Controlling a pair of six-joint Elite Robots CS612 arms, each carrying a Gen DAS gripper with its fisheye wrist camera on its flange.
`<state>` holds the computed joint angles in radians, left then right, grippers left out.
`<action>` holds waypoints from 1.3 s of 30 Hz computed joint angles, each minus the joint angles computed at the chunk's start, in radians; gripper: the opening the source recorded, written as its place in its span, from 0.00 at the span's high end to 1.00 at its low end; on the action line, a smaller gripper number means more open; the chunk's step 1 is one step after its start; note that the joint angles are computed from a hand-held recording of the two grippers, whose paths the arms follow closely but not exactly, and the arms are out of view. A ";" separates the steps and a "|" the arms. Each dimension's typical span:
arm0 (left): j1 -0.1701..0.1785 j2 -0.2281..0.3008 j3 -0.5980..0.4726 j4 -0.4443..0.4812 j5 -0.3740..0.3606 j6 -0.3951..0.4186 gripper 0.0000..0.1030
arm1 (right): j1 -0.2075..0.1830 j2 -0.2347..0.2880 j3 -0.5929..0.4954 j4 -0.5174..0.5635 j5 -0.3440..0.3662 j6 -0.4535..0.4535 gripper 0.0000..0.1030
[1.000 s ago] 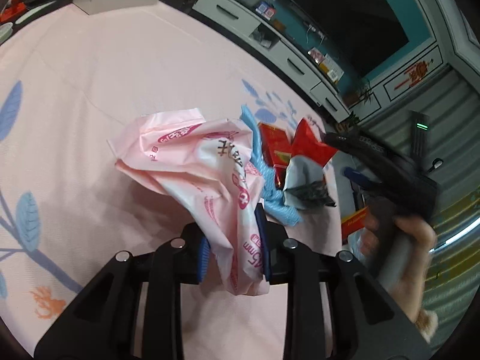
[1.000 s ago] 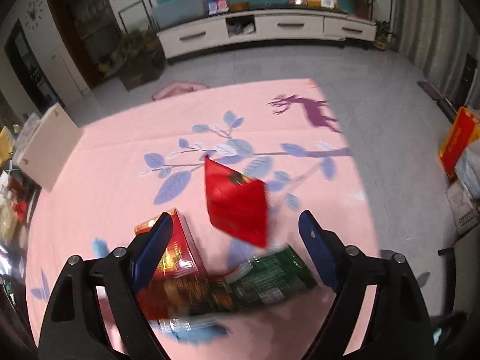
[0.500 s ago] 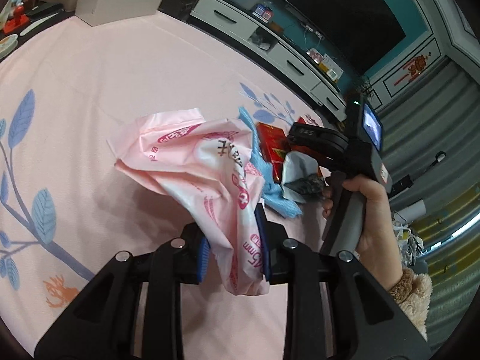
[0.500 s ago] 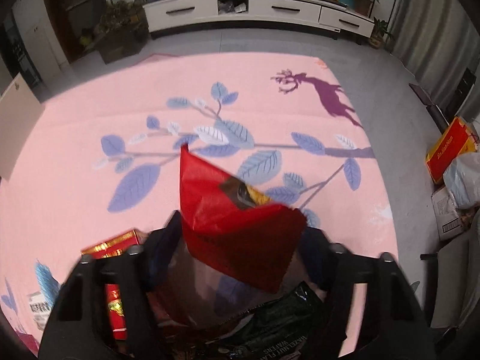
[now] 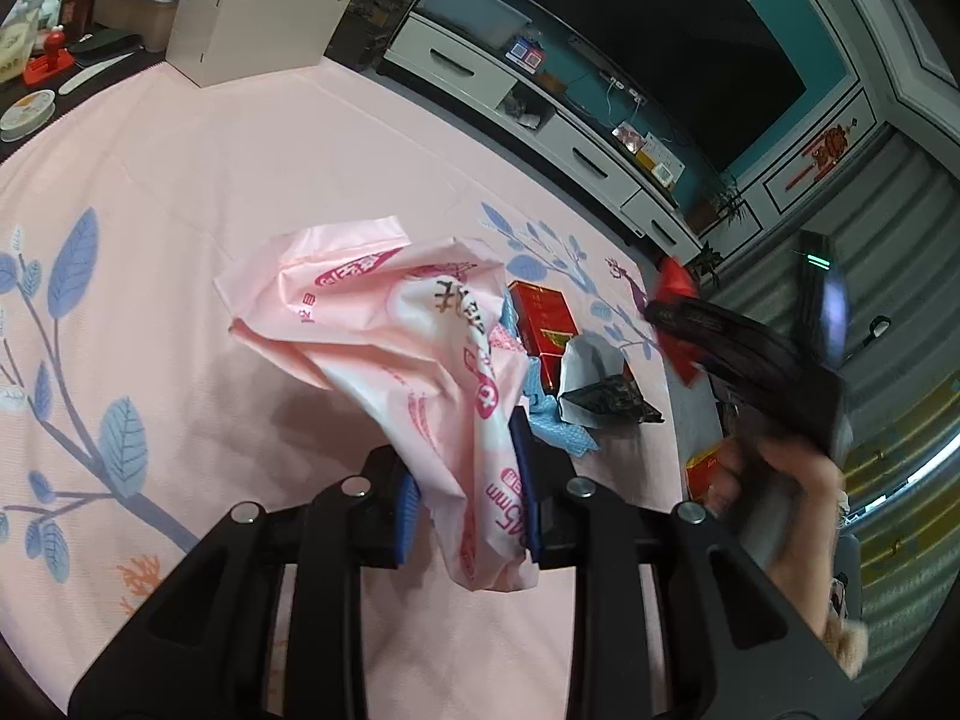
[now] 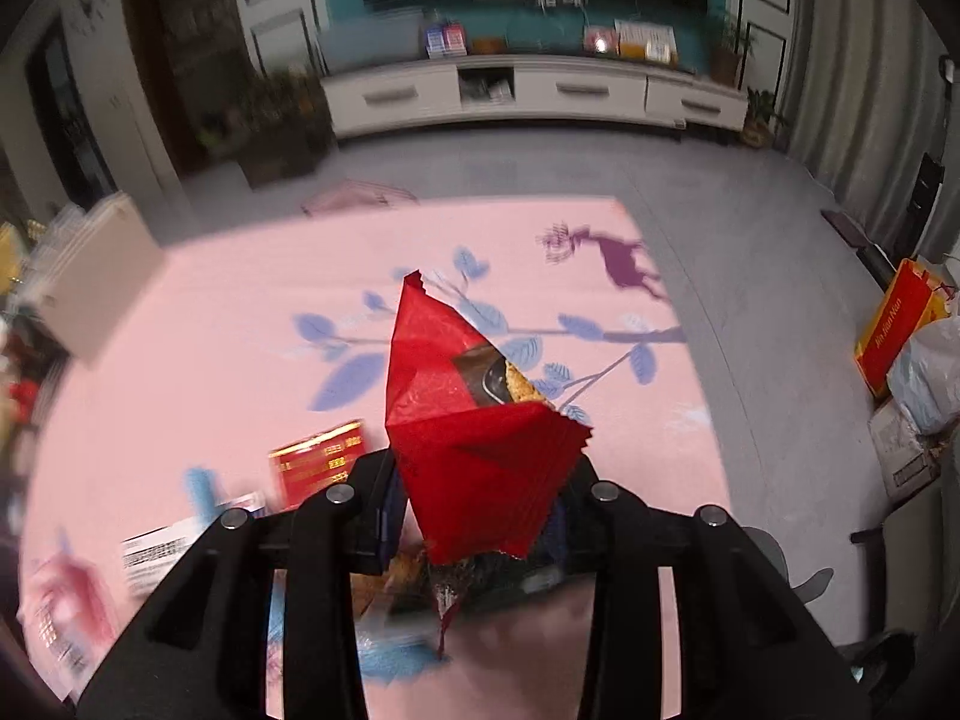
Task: Collect trash
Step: 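Carry the pink wrapper and red snack bag toward the black bin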
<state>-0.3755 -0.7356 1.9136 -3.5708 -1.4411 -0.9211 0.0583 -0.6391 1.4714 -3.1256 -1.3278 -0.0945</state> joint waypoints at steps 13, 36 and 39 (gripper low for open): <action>-0.030 -0.016 0.021 -0.001 0.014 0.046 0.73 | -0.085 -0.139 0.393 -0.234 0.179 0.013 0.63; -0.109 -0.057 0.075 -0.020 0.170 0.159 0.73 | -0.160 -0.188 0.512 -0.498 0.229 0.081 0.62; -0.129 -0.070 0.096 -0.079 0.181 0.185 0.73 | -0.180 -0.201 0.531 -0.540 0.246 0.105 0.62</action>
